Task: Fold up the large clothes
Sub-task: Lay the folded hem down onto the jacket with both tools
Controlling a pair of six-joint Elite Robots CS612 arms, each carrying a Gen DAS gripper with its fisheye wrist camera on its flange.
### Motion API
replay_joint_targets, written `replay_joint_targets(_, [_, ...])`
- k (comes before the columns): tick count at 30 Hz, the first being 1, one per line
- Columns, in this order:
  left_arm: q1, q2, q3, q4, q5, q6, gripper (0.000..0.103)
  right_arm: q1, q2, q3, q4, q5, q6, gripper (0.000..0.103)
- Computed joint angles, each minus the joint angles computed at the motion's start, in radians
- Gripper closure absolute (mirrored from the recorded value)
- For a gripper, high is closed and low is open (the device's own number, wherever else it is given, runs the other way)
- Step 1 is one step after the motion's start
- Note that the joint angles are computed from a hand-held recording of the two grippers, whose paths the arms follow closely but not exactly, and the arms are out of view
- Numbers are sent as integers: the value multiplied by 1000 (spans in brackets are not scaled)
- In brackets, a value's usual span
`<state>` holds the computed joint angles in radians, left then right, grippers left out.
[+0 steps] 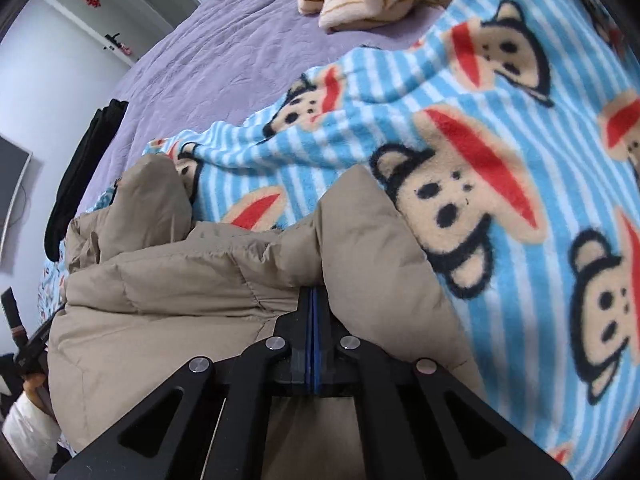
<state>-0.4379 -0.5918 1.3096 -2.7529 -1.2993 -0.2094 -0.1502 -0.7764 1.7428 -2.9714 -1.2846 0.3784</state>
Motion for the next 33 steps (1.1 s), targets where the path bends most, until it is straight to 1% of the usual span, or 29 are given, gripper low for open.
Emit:
replay_joint_targets(1, [-4,2,-6,9,15,-3,44,1,12,-14,-1,-1,15,103])
replay_joint_targets(2, [-6,-2,-6,22,24,-12,44,6,20,-29,9,-17,24,103])
replay_joint_targets(4, [-8,-25,14,29,31,-36,44,20,19,-49,47,-62,22,103])
replay_joint_targets(6, [-7,-59,56,-26,-5,-27,44,32,-1,-54,97,-101,26,102])
replay_joint_targets(7, [-8,-76,79,-63,-23,-14,44,34,-16,-46,100,-96,35,99])
replay_joint_targets(8, [-12,-94,101,-96,-42,-1,44,37,-27,-37,87,-84,40,99])
replay_joint_targets(11, [-24,-125,143,-174,-121,40,44,53,-63,-1,2,-46,20,99])
replay_joint_targets(13, [-35,-129,145,-172,-175,64,44,72,-69,0,-35,-12,-11,99])
replay_joint_targets(14, [-43,-123,138,-162,-185,81,44,80,-67,-5,-36,9,-26,99])
replay_joint_targets(16, [-61,-101,121,-124,-158,83,44,99,-53,-25,-12,42,-53,99])
replay_joint_targets(17, [-66,-89,111,-104,-154,67,44,112,-40,-41,12,36,-60,99])
replay_joint_targets(19, [-67,-64,91,-91,-143,27,44,124,-15,-58,41,28,-43,100])
replay_joint_targets(21, [-66,-52,78,-82,-147,-8,43,121,17,-68,10,37,12,102])
replay_joint_targets(22, [-65,-47,71,-78,-149,-14,43,119,24,-66,-7,43,27,103])
replay_joint_targets(24, [-66,-40,59,-66,-143,-7,43,114,42,-75,-30,59,38,103])
replay_joint_targets(26, [-65,-43,60,-60,-146,-8,43,112,52,-83,-29,65,33,103])
replay_joint_targets(28, [-62,-52,66,-51,-150,-11,43,110,46,-79,-19,66,33,103])
replay_joint_targets(31, [-56,-79,100,-60,-135,-12,43,104,20,-65,13,71,44,103])
replay_joint_targets(33, [-49,-105,132,-68,-133,-21,43,100,-1,-45,22,64,41,100])
